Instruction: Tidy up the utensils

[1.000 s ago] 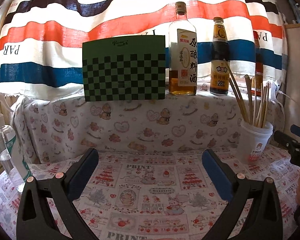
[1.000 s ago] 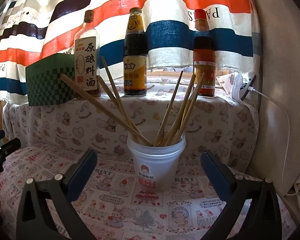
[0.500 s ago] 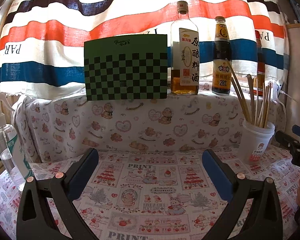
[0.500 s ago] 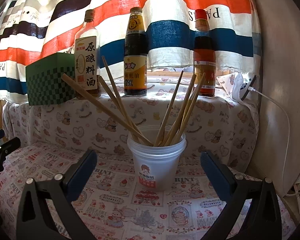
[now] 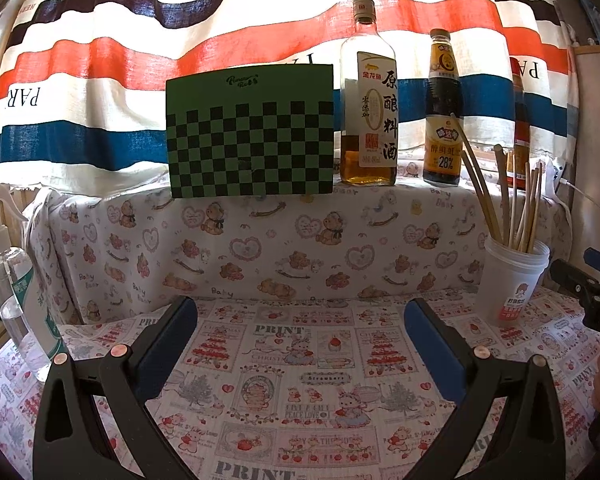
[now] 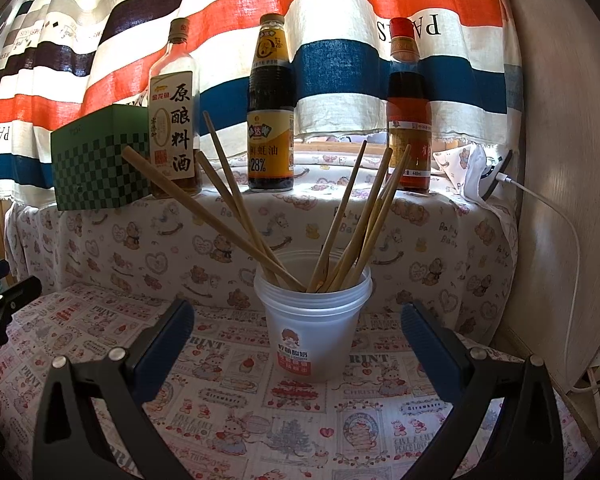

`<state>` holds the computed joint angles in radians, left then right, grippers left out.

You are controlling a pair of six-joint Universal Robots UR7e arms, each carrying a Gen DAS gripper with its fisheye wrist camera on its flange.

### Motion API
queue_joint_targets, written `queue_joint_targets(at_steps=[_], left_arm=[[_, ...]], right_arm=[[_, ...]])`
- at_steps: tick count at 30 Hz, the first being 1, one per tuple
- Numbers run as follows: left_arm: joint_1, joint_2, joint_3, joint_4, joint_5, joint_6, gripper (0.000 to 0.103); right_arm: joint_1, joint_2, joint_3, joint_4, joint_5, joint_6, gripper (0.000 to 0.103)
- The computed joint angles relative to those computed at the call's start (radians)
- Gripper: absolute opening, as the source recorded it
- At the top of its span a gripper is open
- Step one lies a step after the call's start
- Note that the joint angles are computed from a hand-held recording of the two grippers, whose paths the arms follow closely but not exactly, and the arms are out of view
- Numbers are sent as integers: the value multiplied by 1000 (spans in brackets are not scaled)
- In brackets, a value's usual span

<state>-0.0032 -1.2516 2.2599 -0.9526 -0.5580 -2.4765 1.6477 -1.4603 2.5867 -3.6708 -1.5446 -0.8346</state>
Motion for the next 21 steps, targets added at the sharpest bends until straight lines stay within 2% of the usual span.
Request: queue_joint_targets(at_steps=[21], left_arm=[[1, -1, 1, -2, -2, 4, 103]], right_arm=[[4, -8, 3, 26, 1, -11, 103]])
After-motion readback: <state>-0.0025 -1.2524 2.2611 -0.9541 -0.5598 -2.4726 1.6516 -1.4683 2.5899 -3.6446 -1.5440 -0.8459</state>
